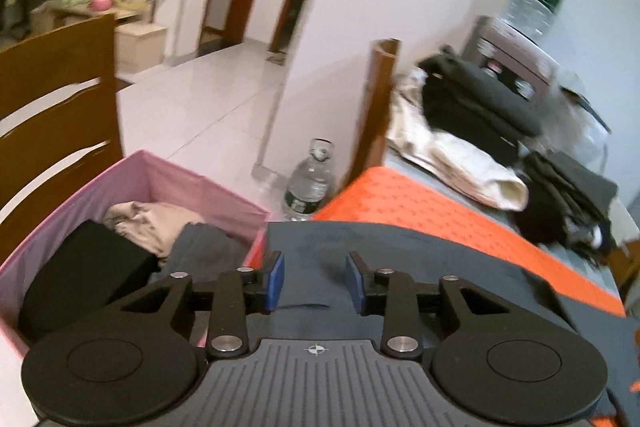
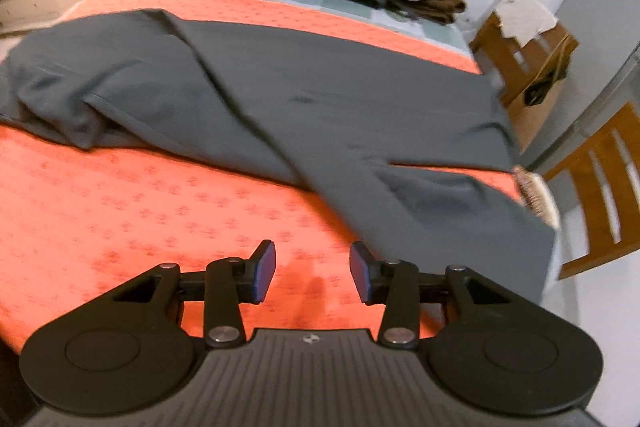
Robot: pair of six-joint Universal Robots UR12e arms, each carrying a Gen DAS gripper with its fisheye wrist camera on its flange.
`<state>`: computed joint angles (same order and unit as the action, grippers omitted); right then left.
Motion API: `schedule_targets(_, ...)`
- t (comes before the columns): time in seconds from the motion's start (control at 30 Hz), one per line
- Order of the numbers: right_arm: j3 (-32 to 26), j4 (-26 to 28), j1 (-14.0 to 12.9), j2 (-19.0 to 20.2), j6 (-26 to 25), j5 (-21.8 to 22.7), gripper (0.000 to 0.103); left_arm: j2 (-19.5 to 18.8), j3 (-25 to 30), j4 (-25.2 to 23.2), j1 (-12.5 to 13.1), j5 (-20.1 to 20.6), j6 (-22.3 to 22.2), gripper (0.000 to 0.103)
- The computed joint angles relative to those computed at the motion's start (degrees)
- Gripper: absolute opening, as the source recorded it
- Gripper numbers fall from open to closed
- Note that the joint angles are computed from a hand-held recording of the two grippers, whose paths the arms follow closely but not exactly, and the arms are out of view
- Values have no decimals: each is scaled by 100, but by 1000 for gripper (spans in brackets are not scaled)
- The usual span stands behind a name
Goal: Fold clothes
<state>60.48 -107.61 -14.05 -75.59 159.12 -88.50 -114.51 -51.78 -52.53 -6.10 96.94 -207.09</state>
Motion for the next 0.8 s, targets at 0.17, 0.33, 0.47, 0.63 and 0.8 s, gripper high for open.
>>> schedule_targets(0.17,244,-493,-140,44,-707,-184,48,-182,295,-131,-290,60,438,39)
schedule_targets(0.33,249,-379,-329,180,-1587,110,48,-500,749,-387,-683,271,382,40)
schedule_targets(0.47,91,-378,-496,297,-2416,408,4,-807,1273,-824,-1023,657,2,41)
schedule_targets(0.63,-799,-156,-737,685,-3177,915,4,-1136,1899,-1234,-1416,1157,-255,42)
schedule_targets(0.8,-2687,651,-890,1686,-4050,1322,4,-1382,2452,-1617,-1759,1764,-735,44)
